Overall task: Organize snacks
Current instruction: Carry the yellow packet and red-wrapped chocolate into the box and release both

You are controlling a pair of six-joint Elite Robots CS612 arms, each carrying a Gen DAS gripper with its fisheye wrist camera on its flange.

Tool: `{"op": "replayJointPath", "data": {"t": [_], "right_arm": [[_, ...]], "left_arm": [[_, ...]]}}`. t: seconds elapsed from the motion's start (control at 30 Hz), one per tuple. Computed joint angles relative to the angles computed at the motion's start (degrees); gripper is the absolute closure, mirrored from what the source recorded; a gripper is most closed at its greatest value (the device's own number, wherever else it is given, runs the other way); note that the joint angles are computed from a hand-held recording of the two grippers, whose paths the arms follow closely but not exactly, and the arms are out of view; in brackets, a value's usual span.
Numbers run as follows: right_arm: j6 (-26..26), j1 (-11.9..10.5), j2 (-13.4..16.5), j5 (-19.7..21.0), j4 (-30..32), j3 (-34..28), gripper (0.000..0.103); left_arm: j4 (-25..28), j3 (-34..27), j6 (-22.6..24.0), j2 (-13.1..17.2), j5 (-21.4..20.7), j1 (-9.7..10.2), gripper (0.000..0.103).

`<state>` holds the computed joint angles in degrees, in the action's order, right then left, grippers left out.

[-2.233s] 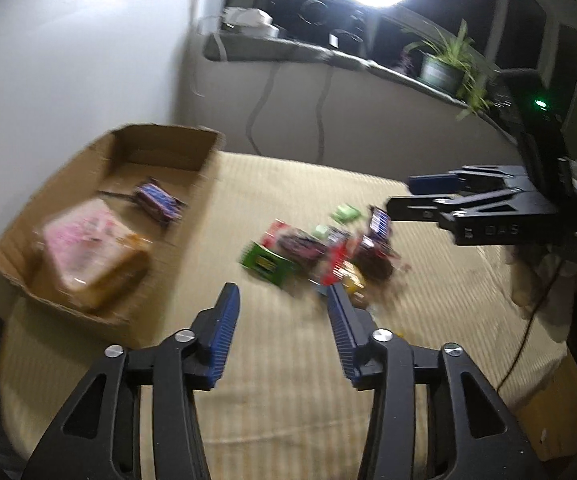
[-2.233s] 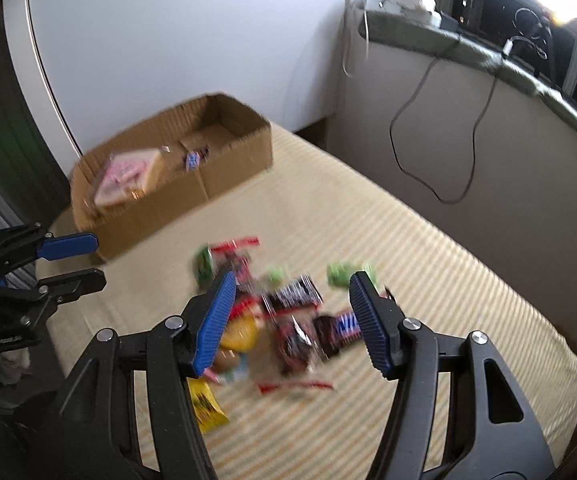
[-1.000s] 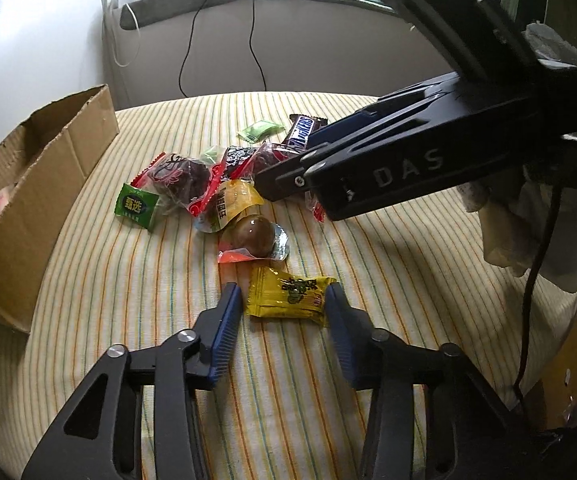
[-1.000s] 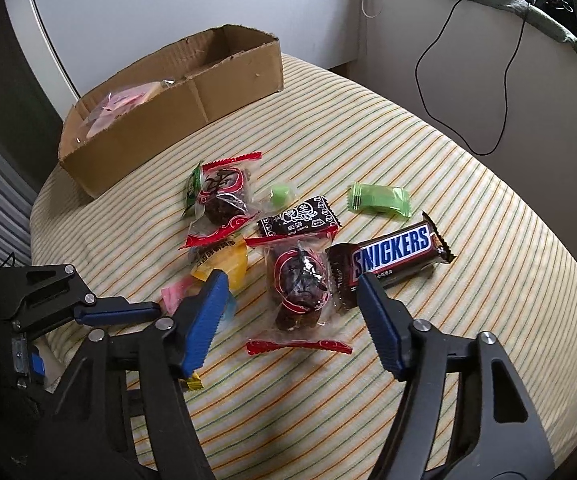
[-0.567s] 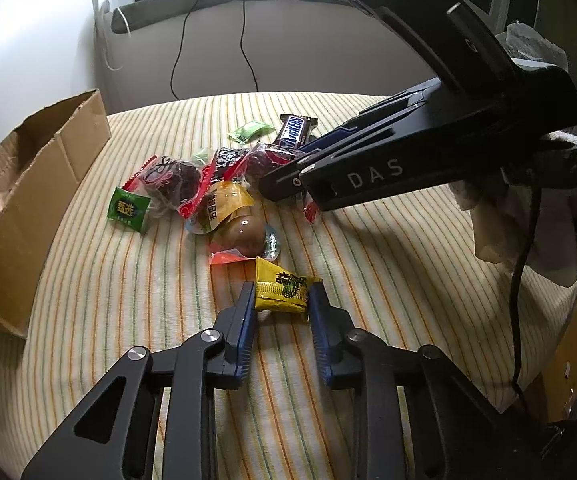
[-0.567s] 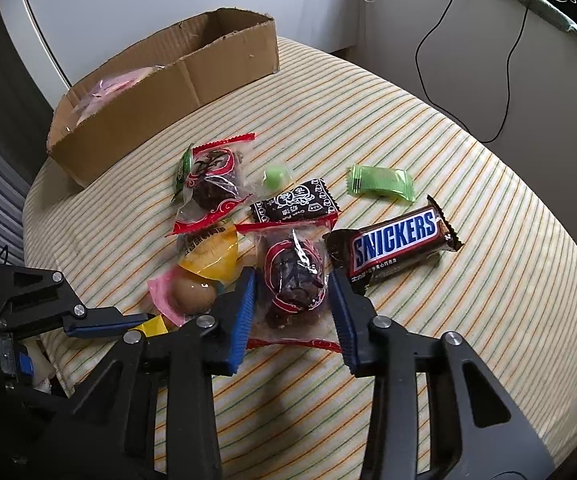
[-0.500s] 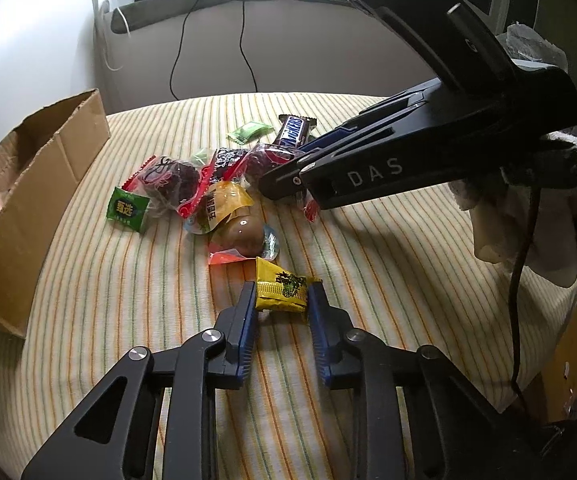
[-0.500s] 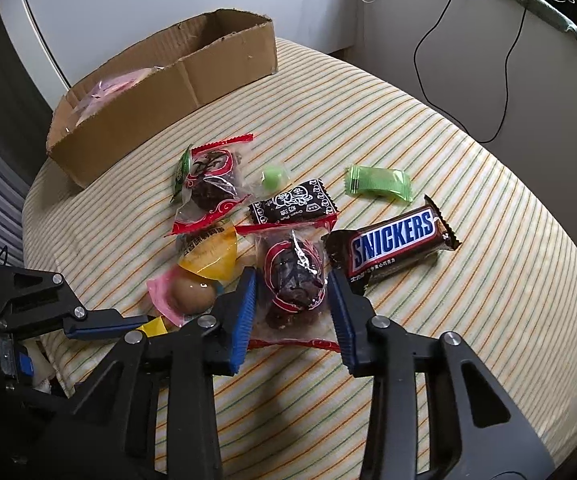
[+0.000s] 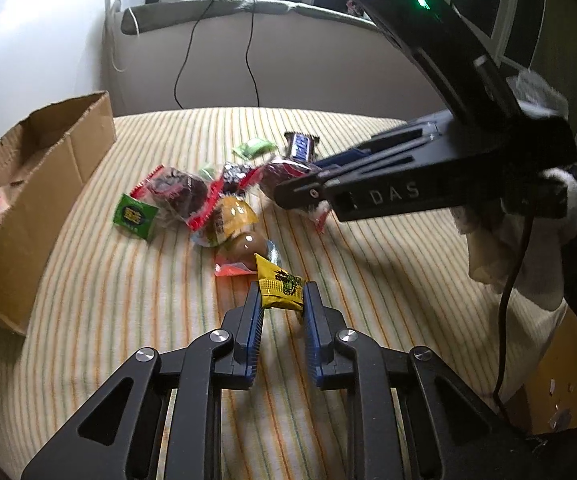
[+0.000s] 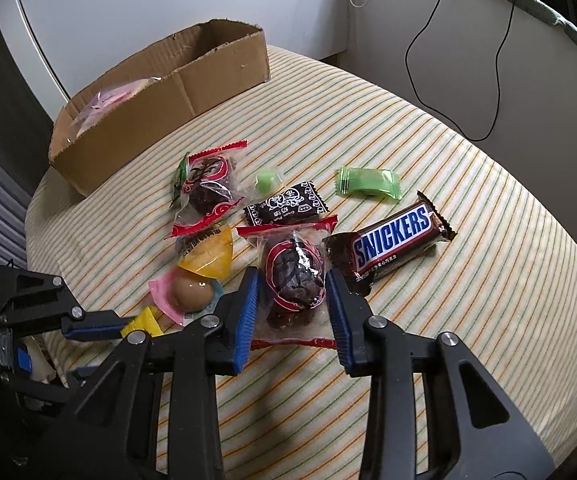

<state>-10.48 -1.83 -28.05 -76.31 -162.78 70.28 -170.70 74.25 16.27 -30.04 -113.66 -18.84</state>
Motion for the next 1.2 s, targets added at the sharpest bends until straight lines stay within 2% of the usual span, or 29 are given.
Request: {"op": "replayJointPath", "data": {"t": [0.6, 0.87, 1.2], "right_arm": [[0.62, 0.14, -1.51, -0.92, -4.06, 0.74, 0.068], [0.65, 0.5, -0.87, -1.3, -3.5, -2.14, 0.068], [-0.13, 1.9, 1.61, -1.33, -0.56, -8.63, 0.068]], "left_arm": [[-5.08, -3.23, -5.16, 0.76, 0.73, 2.44, 0.085], [-6.07, -6.5, -7.81, 2.05, 2.68, 4.18, 0.085], [-5.42, -10.7, -11.21, 4.04, 5.55, 6.02, 0.085]]}}
